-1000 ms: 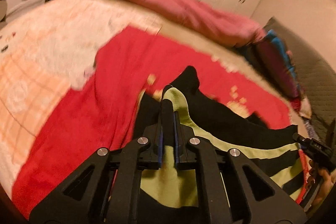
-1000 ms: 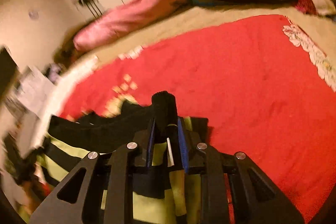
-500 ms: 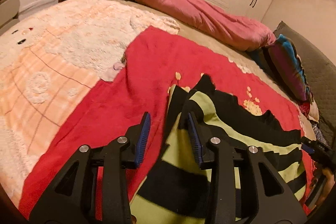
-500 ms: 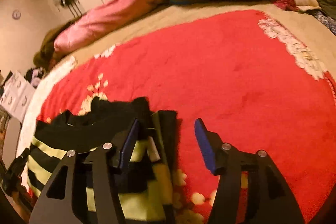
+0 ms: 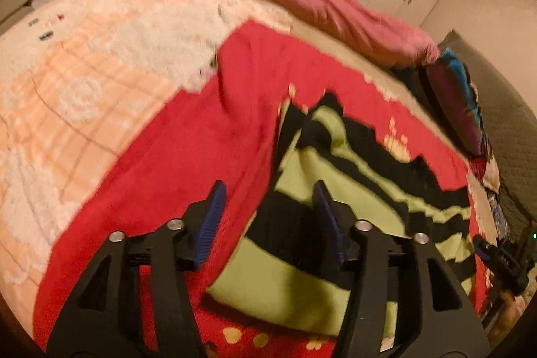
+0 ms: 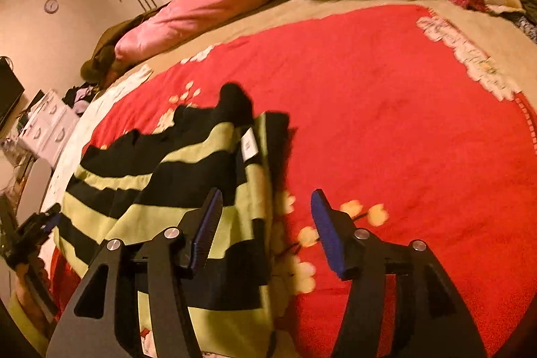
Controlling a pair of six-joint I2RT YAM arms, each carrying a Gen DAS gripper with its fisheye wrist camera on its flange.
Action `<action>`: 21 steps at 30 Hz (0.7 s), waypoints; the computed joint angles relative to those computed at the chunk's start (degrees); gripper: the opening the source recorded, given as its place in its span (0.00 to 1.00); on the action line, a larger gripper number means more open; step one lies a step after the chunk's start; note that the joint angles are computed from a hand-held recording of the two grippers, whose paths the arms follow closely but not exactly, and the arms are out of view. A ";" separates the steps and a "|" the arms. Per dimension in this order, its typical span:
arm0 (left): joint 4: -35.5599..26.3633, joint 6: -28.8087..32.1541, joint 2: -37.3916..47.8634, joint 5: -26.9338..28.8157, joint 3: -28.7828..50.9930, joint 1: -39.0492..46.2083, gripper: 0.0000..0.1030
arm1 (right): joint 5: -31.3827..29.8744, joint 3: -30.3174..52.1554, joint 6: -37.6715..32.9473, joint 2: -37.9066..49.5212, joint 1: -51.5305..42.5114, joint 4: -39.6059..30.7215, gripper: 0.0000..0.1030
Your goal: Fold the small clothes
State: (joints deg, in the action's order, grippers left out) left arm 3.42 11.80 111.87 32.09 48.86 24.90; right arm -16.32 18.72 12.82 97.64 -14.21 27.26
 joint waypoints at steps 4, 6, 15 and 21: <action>-0.54 -0.15 3.21 -0.01 1.32 -0.38 0.30 | -2.23 1.88 0.08 3.47 0.81 -1.55 0.04; 0.36 -0.24 3.22 -1.01 0.98 -0.23 0.04 | -3.47 0.01 1.63 2.20 -0.09 0.81 0.04; 1.59 -0.83 3.10 -1.51 0.56 0.15 0.02 | -4.46 -2.06 7.59 4.43 -4.27 3.87 0.05; 2.65 -0.47 1.96 -1.26 -0.50 0.37 0.02 | 2.65 -3.36 5.97 -2.33 0.04 -0.34 0.13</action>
State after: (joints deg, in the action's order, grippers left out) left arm 6.07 11.33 113.83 30.83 48.36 25.27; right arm -13.67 15.36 18.79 95.32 -14.16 26.92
